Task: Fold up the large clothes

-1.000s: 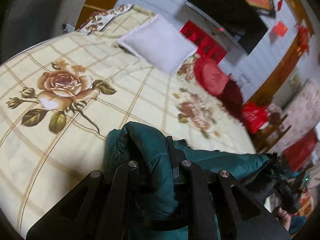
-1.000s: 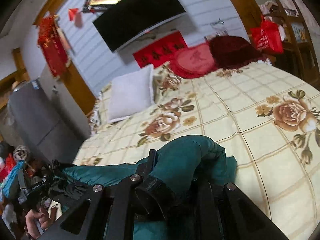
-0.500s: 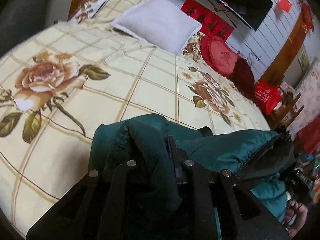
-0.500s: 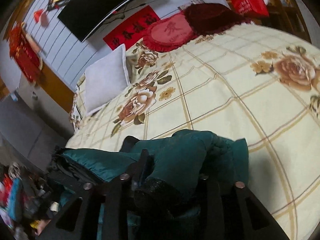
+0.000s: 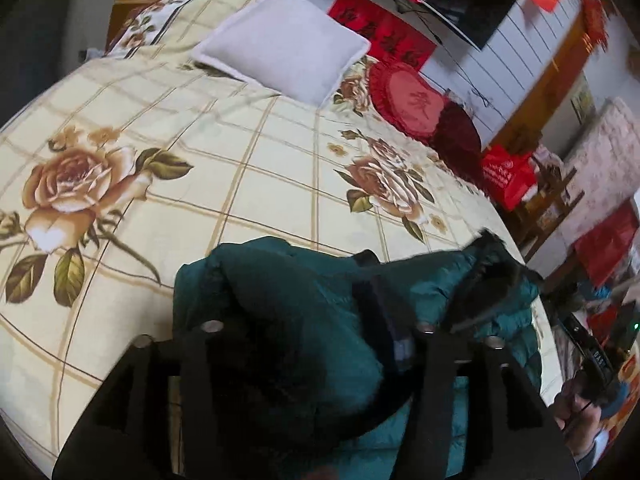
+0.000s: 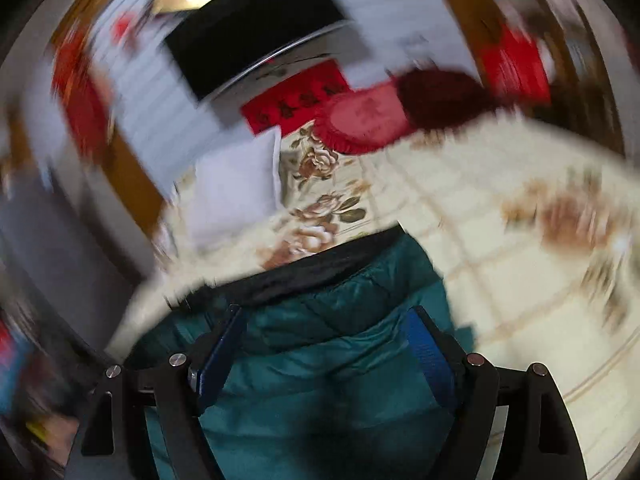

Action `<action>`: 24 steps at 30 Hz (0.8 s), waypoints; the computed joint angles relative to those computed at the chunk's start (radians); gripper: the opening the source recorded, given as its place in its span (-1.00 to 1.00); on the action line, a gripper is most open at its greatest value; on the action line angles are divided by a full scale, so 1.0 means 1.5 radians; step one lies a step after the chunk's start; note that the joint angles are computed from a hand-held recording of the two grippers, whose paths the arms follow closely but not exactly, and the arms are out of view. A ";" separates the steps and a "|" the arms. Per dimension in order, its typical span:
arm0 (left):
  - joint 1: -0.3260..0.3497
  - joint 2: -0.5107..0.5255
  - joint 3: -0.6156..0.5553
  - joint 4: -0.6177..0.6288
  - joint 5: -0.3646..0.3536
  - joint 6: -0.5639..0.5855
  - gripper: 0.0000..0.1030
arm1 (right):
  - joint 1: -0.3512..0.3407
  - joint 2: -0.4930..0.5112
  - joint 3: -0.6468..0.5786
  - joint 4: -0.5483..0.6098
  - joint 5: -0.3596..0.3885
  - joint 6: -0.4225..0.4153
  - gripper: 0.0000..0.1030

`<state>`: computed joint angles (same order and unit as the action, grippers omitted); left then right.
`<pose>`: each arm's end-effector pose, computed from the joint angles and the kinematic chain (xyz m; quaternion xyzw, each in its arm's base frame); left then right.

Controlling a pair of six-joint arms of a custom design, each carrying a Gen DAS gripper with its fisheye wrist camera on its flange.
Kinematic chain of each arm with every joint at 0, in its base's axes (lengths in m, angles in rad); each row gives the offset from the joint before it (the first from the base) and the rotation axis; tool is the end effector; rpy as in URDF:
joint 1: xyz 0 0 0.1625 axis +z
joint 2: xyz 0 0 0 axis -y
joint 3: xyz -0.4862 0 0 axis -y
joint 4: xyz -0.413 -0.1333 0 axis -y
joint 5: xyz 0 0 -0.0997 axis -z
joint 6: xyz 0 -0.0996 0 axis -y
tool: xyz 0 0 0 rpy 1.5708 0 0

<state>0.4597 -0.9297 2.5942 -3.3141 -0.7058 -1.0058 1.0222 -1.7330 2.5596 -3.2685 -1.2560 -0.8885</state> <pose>-0.2268 -0.3456 0.0844 0.0313 0.9068 -0.3826 0.1741 -0.0362 -0.3739 0.3538 0.2166 -0.8713 0.4072 0.1673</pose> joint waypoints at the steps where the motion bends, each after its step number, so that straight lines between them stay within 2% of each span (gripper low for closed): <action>1: 0.000 0.000 0.001 -0.002 -0.001 -0.002 0.13 | 0.012 0.007 0.006 -0.016 -0.015 -0.016 0.55; 4: -0.002 -0.006 0.002 0.016 0.007 -0.019 0.14 | 0.052 0.032 0.007 -0.035 -0.083 -0.036 0.56; 8: -0.036 -0.032 0.011 0.079 0.059 -0.062 0.14 | 0.095 0.075 -0.017 -0.049 -0.202 0.013 0.61; 9: -0.048 -0.044 0.014 0.111 0.081 -0.084 0.22 | 0.111 0.091 -0.028 -0.055 -0.251 0.034 0.61; 10: -0.058 -0.050 0.016 0.137 0.102 -0.105 0.35 | 0.117 0.102 -0.034 -0.062 -0.274 0.046 0.61; 11: -0.074 -0.057 0.018 0.179 0.133 -0.138 0.40 | 0.119 0.106 -0.037 -0.066 -0.286 0.055 0.61; 13: -0.093 -0.066 0.023 0.218 0.166 -0.167 0.43 | 0.108 0.095 -0.033 -0.065 -0.261 0.054 0.61; 14: -0.098 -0.068 0.021 0.233 0.173 -0.174 0.43 | 0.099 0.084 -0.026 -0.072 -0.232 0.048 0.61; 17: -0.093 -0.045 0.005 0.198 0.150 -0.108 0.43 | 0.084 0.069 -0.005 -0.122 -0.167 0.026 0.68; 20: -0.073 0.005 -0.039 0.175 0.137 -0.015 0.43 | 0.084 0.065 -0.011 -0.089 -0.136 0.032 0.69; 22: -0.044 0.034 -0.078 0.185 0.119 0.036 0.43 | 0.102 0.090 -0.027 -0.088 -0.173 0.053 0.69; 24: -0.004 0.049 -0.114 0.221 0.093 0.054 0.43 | 0.129 0.136 -0.057 -0.081 -0.250 0.077 0.69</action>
